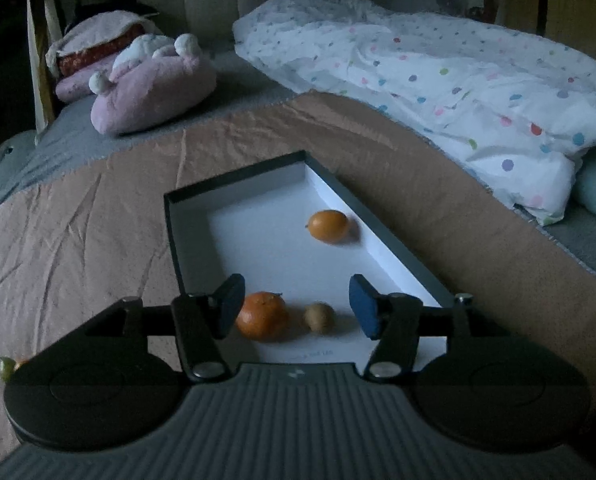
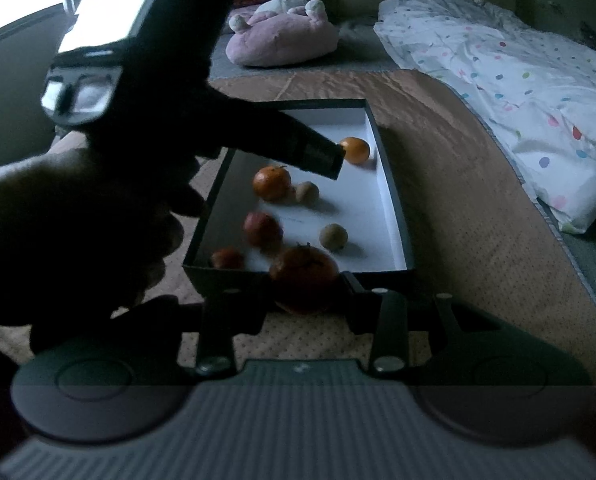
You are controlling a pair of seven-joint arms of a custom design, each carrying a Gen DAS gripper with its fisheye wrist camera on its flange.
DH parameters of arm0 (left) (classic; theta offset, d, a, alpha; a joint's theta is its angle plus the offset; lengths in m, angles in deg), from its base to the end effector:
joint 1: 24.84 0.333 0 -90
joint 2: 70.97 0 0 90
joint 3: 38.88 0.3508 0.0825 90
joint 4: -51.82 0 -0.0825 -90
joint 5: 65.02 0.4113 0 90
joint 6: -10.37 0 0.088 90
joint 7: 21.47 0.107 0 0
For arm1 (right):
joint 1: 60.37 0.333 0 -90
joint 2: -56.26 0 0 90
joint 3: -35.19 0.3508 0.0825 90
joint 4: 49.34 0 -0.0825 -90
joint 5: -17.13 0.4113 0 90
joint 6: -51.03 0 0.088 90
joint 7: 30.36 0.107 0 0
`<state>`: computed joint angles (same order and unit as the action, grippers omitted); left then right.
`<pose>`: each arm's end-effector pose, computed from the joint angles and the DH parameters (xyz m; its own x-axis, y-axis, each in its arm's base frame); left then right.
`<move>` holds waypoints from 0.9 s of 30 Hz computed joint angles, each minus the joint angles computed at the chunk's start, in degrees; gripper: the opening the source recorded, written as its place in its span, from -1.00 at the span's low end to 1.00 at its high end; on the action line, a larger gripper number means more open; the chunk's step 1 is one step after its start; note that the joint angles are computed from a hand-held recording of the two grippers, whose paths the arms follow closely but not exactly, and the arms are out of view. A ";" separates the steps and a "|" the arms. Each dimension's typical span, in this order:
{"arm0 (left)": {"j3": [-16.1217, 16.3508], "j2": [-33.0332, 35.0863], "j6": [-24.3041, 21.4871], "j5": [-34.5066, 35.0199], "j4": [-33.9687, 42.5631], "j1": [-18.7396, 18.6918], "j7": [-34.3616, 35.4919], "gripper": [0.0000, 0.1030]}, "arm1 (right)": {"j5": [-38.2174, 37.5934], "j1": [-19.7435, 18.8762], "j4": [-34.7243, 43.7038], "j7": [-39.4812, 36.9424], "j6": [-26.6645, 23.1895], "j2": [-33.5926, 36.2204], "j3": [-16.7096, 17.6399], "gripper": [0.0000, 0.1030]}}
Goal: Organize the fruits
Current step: 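Carry the dark red fruit into the tray and open the left gripper while right holds tangerine, then withdraw the left gripper while the right gripper lowers the tangerine into the tray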
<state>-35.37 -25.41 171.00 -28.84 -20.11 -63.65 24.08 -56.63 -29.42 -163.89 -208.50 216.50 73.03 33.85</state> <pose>0.6622 -0.5246 0.3765 -0.3644 -0.9299 -0.0500 -0.6045 0.2770 -0.7469 0.5359 0.3699 0.3644 0.1187 -0.9914 -0.0549 -0.6910 -0.0428 -0.7216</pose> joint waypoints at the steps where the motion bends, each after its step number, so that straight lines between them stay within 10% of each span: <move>1: 0.43 -0.64 0.31 0.16 -0.78 -0.24 -0.83 0.23 | -0.15 0.02 -0.12 0.12 0.06 -0.11 -0.04 -0.22; 9: 4.78 -7.85 1.85 7.74 -10.04 -3.25 -10.74 0.24 | -0.34 0.15 0.16 0.07 -0.61 -0.36 0.41 -0.21; 27: 0.04 -24.32 4.34 26.05 -31.79 2.70 -32.02 0.24 | 1.54 1.63 5.68 -2.48 -1.26 3.16 -0.51 -0.21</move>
